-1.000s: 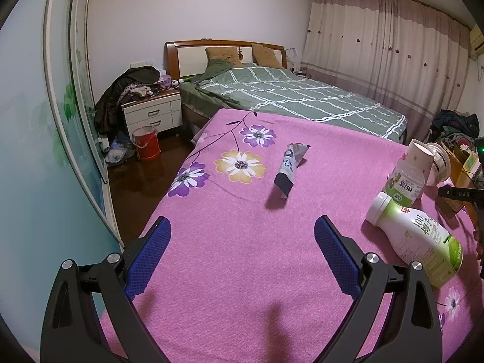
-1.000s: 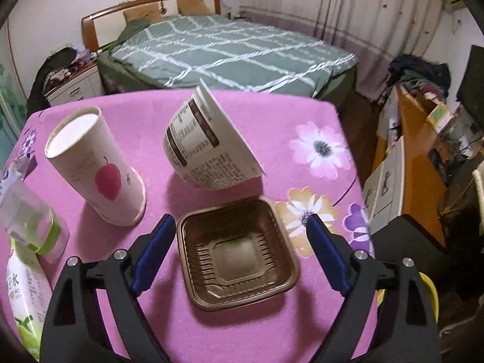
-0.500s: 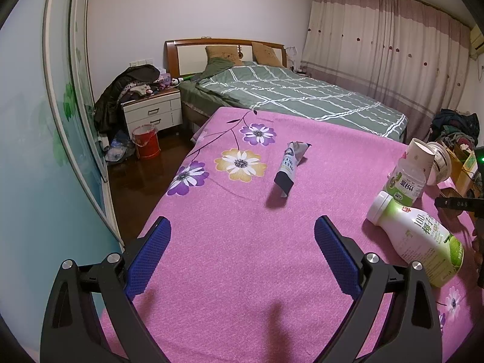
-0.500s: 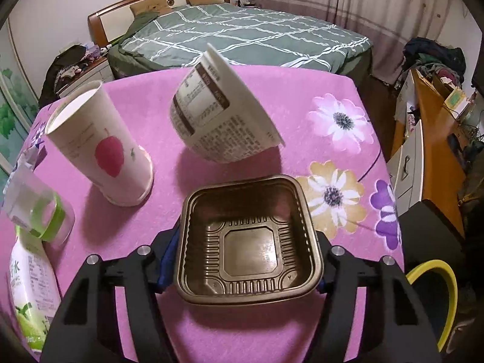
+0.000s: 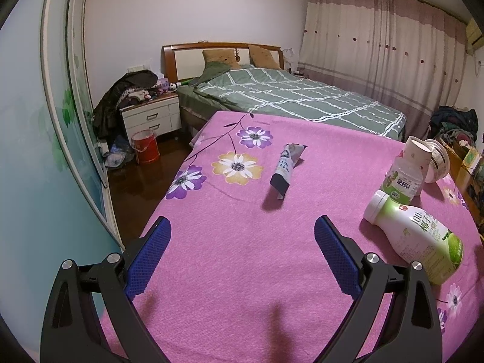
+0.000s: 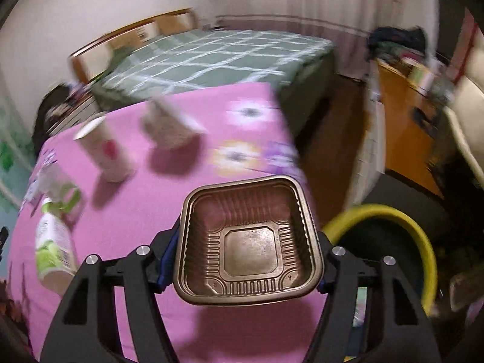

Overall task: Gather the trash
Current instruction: 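Carry the brown tray to the yellow bin and open the right gripper, then grasp the green-labelled coconut drink bottle with the left gripper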

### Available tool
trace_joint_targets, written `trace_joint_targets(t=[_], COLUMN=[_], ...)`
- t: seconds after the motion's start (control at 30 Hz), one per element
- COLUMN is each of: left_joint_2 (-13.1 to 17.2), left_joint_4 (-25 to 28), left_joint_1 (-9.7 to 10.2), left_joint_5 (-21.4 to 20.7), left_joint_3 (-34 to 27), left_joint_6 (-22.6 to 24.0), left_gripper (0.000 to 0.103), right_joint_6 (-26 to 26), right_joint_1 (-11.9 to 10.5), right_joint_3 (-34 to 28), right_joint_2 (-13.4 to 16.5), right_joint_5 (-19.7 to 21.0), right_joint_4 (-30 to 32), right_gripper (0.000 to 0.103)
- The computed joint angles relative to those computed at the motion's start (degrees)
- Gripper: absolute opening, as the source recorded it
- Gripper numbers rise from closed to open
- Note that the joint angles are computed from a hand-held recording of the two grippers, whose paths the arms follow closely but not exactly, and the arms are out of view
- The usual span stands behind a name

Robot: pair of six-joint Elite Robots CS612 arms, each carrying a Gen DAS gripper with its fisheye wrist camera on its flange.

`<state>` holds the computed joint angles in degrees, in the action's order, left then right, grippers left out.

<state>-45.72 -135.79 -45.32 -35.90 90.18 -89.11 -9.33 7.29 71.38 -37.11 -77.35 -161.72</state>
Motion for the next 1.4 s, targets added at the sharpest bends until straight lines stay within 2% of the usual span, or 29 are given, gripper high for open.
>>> trace_joint_targets(t=[0.1,0.27,0.33,0.4,0.53,0.67,0.77,1.0,1.13,1.27,1.4], left_joint_2=[0.2,0.9,1.2,1.5,2.1,2.8,3.6,8.6,11.5,13.5,14.6], left_joint_4=[-0.3,-0.7,-0.9,-1.1,-2.6,-1.2,-4.1,-13.5,-10.2,-4.8,-1.0], left_joint_1=[-0.09,-0.31,-0.33,-0.34,-0.41,-0.86,-1.31,-3.06,-2.8,-1.95,-1.03], left_joint_5=[0.1,-0.2,-0.5,-0.9,-1.8,-1.9,-3.3,-6.1,-8.5,-10.5,-10.3], left_joint_3=[-0.3,-1.6,-2.1,-2.7,-3.6,-5.2,-6.5,-14.8,-20.7,-25.3,-27.7], left_joint_6=[1.0,4.0,5.2,6.2,8.9,9.2,11.5,25.0,26.3,23.7,21.6], left_gripper=[0.094,0.094,0.094,0.094,0.094,0.094,0.094,0.094,0.094,0.094,0.094], right_joint_6=[3.4,6.8,7.7,8.2,9.0,8.7,7.9,8.0,7.2,8.7,9.4], right_joint_1=[-1.6,-4.2,-4.7,-4.9,-5.0,-4.6,-3.7,-2.4,-1.7,-2.0,-2.2], right_joint_3=[2.4,2.9,2.9,3.1,3.9,4.8,4.9,4.5,4.1,3.7,3.4], right_joint_2=[-0.8,-0.2,0.2,0.4,0.2,0.0,-0.1,0.4,0.9,1.1,1.2], right_joint_5=[-5.1,-7.8,-8.5,-9.2,-8.5,-7.2,-6.6,-3.8,-3.2,-0.5,0.9], right_joint_4=[-2.6,-1.3,-1.3,-2.3,-4.5,-7.3,-8.7,-9.6,-9.4,-8.1,-7.1], right_gripper=[0.064,0.066,0.076,0.079,0.079,0.079,0.079,0.079,0.079,0.079,0.079])
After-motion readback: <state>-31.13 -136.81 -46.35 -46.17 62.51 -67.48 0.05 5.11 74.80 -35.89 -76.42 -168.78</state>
